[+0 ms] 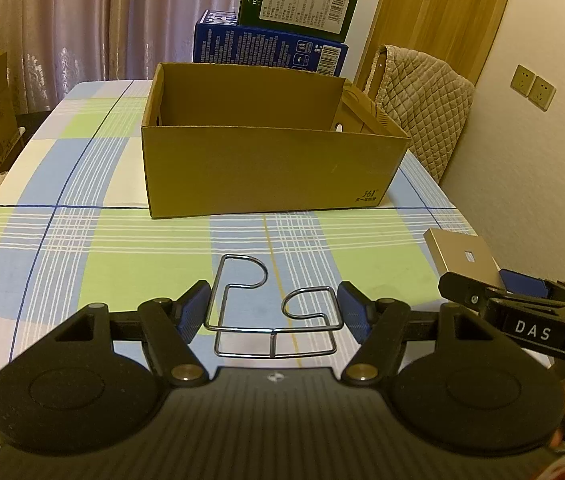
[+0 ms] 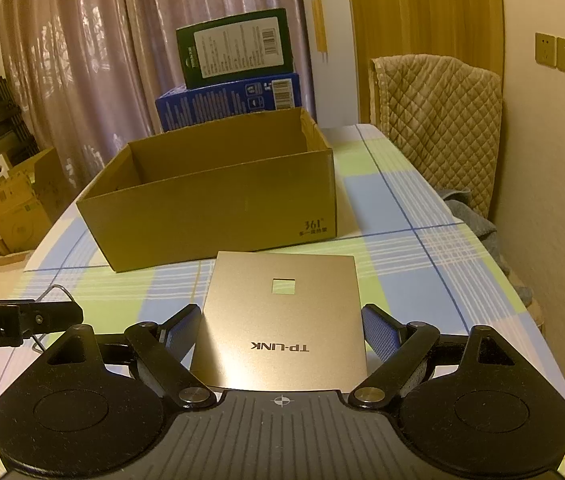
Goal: Organize rigid objects
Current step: 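Lift the wire stand and TP-LINK plate and carry both over the box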
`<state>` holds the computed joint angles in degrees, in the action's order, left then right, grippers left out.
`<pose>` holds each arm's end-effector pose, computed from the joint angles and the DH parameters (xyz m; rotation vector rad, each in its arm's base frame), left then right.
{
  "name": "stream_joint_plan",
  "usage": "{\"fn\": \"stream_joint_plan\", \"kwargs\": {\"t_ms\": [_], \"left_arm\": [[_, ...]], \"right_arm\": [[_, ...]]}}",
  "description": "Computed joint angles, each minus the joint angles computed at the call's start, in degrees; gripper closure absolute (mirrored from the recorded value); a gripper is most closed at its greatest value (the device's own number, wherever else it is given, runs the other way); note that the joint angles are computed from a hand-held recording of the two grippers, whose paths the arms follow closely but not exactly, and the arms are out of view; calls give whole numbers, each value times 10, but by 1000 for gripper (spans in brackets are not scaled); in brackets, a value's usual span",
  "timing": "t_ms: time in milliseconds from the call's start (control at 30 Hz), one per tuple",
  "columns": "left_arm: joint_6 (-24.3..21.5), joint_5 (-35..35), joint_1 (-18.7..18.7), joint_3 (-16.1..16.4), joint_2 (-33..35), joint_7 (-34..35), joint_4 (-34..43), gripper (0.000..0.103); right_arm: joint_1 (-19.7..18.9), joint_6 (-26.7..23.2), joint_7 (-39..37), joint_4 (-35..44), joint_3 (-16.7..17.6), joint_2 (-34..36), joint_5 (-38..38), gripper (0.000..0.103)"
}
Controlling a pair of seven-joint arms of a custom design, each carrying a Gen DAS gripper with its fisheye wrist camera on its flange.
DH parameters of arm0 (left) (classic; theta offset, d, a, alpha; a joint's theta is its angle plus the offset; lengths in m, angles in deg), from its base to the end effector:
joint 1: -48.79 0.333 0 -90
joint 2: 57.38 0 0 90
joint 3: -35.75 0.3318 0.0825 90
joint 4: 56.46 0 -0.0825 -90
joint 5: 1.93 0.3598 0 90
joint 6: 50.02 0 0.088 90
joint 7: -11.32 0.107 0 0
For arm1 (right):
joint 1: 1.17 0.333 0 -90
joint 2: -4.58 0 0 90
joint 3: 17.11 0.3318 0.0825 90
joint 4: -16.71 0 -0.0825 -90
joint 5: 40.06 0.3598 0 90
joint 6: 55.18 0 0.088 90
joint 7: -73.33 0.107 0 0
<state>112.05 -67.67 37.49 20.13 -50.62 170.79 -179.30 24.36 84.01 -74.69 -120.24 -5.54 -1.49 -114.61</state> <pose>0.5246 -0.2101 0.4218 -1.2172 2.4629 -1.1465 0.3820 0.2862 0.4063 -1.2377 2.0526 -0.8793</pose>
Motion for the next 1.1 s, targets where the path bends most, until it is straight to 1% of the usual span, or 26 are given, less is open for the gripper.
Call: {"fn": "stream_joint_plan", "kwargs": {"t_ms": [200,333,467,600,733,800,967,1100], "left_arm": [[-1,0,0,-1,5,1,6,38],[-11,3,3,-1,12,-2,19,38],[-18,12,7,-1,22,-5,43,38],[-22,37,10,-4,40,-20,80,38],[-32,70,16,-8,67,-41,135,38],[-43,96,19,-9,87,-62,173,38],[-67,188,21,-9,151,-136,285,38],[-86,278,6,0,216,-216,391,38]], "right_arm": [[-3,4,-4,0,-3,1,0,20],[-8,11,-12,1,-8,-1,-1,20],[-18,15,-29,8,-13,-5,-11,20],[-33,27,-51,25,-22,-2,-25,20],[-52,53,-91,53,-36,8,-35,20],[-62,71,-114,72,-44,18,-39,20],[-87,118,-163,127,-66,47,-43,20],[-104,156,-233,179,-85,84,-16,20]]}}
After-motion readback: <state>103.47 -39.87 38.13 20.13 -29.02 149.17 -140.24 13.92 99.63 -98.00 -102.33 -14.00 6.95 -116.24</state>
